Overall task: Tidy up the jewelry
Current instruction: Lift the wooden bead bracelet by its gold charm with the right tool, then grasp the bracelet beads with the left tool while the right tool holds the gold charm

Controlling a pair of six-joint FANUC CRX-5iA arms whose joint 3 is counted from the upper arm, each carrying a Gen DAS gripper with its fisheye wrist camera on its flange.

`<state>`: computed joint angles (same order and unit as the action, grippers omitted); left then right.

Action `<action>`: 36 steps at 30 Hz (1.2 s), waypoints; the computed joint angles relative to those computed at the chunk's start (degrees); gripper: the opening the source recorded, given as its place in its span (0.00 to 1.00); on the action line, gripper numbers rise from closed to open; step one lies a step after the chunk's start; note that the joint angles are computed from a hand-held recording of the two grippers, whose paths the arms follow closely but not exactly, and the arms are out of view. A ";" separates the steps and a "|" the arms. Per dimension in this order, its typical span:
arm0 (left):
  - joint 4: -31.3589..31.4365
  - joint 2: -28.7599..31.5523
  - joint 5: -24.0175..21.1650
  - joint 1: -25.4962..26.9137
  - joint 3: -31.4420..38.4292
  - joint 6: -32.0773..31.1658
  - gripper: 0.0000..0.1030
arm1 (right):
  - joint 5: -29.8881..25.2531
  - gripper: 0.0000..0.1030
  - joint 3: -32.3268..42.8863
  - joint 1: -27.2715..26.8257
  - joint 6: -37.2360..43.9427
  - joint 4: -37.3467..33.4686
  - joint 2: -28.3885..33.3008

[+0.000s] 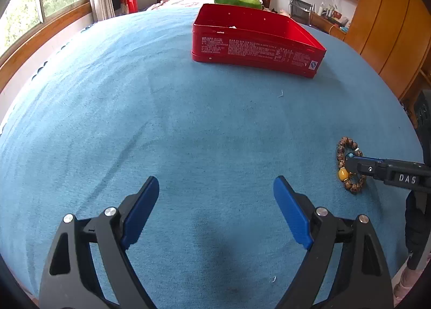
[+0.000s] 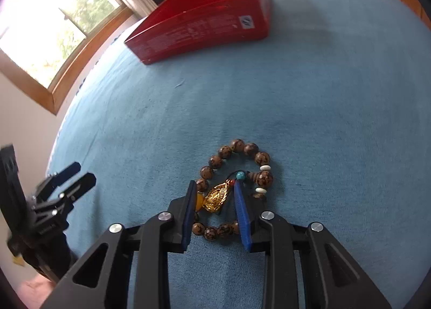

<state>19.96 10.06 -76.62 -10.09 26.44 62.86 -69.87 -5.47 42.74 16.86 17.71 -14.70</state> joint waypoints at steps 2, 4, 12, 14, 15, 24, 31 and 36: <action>0.04 0.08 -0.07 0.00 0.02 -0.01 0.84 | 0.92 0.13 -0.26 0.35 0.74 -0.07 -0.23; 0.06 0.22 -0.32 0.01 0.16 0.00 0.84 | 0.08 0.08 -0.04 0.79 0.97 0.59 -0.01; 0.09 0.90 -1.77 -0.43 1.38 -0.35 0.84 | 2.20 0.07 -1.99 0.81 -1.49 1.67 -2.58; 0.13 1.50 -2.68 -0.90 2.40 -0.12 0.84 | 2.05 0.06 -2.57 1.23 -2.71 2.90 -3.66; 0.30 1.90 -3.38 -1.15 3.05 -0.03 0.84 | 1.87 0.06 -2.76 1.37 -3.13 3.52 -4.11; 1.58 6.39 -8.52 -7.21 10.12 -0.79 0.82 | -1.93 0.06 -5.48 1.74 -7.48 6.78 -8.13; -1.10 13.43 -16.09 -12.93 19.26 3.97 0.82 | -2.83 0.06 -9.01 1.47 -9.27 7.49 -12.25; -4.17 15.44 -17.30 -15.97 21.92 5.11 0.84 | -1.69 0.06 -10.80 0.49 -9.04 6.49 -14.03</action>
